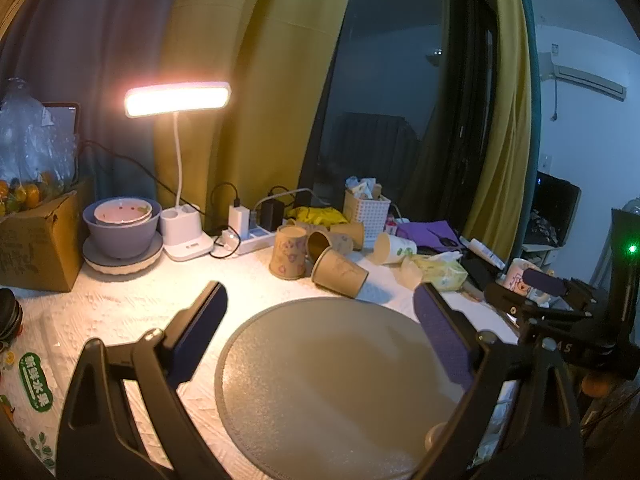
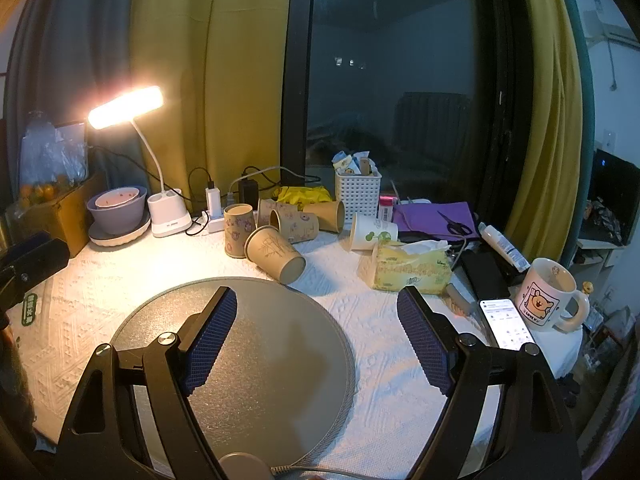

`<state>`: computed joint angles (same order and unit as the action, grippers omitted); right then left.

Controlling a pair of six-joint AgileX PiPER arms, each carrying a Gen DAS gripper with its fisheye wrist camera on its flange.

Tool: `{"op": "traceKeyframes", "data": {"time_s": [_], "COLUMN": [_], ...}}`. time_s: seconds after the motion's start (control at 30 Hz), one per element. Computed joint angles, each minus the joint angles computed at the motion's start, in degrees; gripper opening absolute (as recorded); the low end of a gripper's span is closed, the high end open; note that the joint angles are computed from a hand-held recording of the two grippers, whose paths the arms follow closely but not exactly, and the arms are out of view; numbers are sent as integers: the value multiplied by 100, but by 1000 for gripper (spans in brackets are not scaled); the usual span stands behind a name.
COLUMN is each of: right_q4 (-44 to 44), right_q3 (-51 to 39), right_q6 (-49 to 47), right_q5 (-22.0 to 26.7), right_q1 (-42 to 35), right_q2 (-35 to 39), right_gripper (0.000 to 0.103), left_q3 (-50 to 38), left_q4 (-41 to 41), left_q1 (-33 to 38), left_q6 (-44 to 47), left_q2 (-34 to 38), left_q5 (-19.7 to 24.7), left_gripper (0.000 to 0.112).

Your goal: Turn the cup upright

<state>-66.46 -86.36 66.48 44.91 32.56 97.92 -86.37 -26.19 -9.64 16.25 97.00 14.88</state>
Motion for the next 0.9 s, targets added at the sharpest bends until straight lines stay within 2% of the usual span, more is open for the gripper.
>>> {"op": "traceKeyframes", "data": {"time_s": [0.53,0.67,0.9], "right_q4": [31,522,1762], "right_q3": [-6,-221,-852], "right_q6": [-44,-505,-1740], "right_q5": [-8,-151,-493], "right_q1": [-3,-194,-785], "right_q2": [-12,66,478], "right_gripper": [85,85,85], "left_q3": [-64,-470,-1925], "left_q4": [79,428,963], "left_q1": [7,-13,-65], "left_q6": [-98,-460,-1189], "left_q2": [12,255,1254], "left_q5": [104,480,1606], "left_gripper": [95,95,95]}}
